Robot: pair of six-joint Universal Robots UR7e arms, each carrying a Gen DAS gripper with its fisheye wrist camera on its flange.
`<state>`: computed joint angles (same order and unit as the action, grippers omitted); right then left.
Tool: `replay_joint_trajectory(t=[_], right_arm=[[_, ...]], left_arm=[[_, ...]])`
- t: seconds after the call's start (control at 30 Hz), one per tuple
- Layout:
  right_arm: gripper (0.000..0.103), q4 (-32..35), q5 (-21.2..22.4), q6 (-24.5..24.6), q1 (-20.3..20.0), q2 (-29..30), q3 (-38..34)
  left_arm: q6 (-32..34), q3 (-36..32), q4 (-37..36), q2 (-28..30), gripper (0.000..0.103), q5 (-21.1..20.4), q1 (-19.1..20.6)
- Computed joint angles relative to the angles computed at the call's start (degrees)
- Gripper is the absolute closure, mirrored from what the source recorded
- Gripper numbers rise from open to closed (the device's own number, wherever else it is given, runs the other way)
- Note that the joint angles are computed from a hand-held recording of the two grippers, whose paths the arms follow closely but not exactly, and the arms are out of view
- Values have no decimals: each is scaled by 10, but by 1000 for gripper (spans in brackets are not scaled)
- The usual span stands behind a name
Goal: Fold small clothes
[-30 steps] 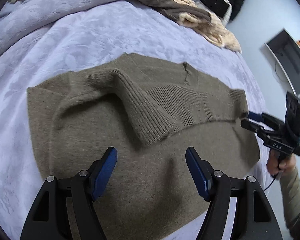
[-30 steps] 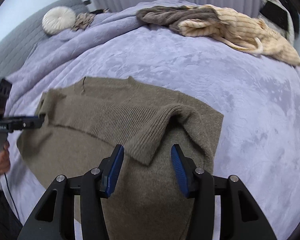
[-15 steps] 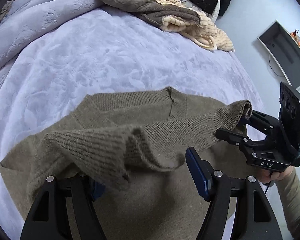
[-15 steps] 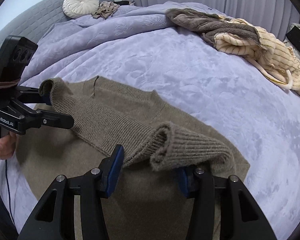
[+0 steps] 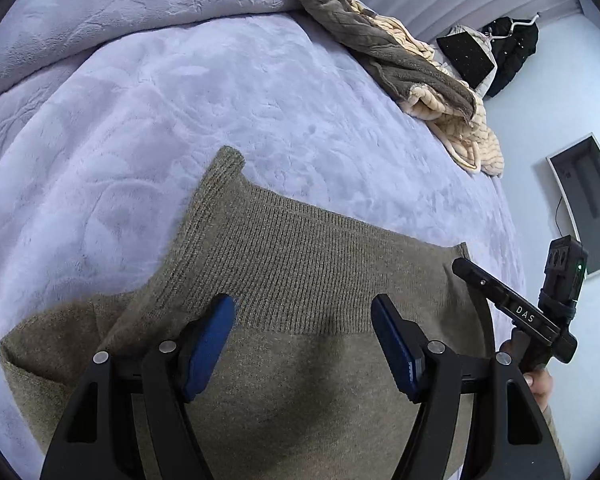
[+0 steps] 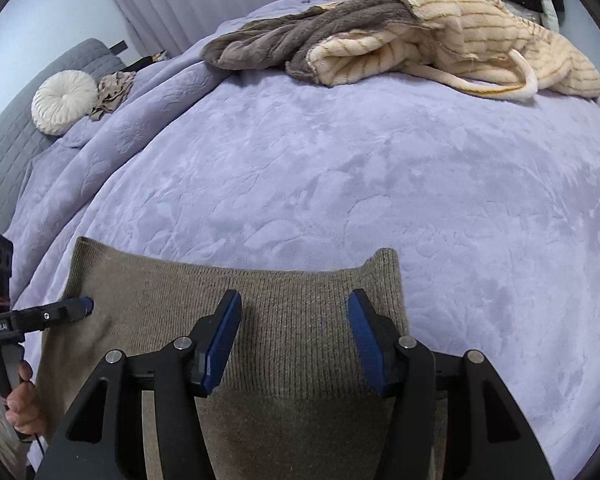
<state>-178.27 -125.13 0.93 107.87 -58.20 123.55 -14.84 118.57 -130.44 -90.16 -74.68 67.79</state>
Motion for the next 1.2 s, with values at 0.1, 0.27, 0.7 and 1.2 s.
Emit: replay_joint_trajectory(t=[0.1,0.27,0.7,1.2], right_arm=[[44,14,-31,16,11,2,0],[43,-19,-89,18,70,-19,44],[31,88,-128,211,197,-18,154],[24,234,-152,339,282,-57,139]], left_arm=[[-11,7,26,-18,31,38,-21],[-45,39,87,-90,31,123,-89],[-324,134,443,-413,31,223,-253],[-76,178,127,-356,31,-100,72]])
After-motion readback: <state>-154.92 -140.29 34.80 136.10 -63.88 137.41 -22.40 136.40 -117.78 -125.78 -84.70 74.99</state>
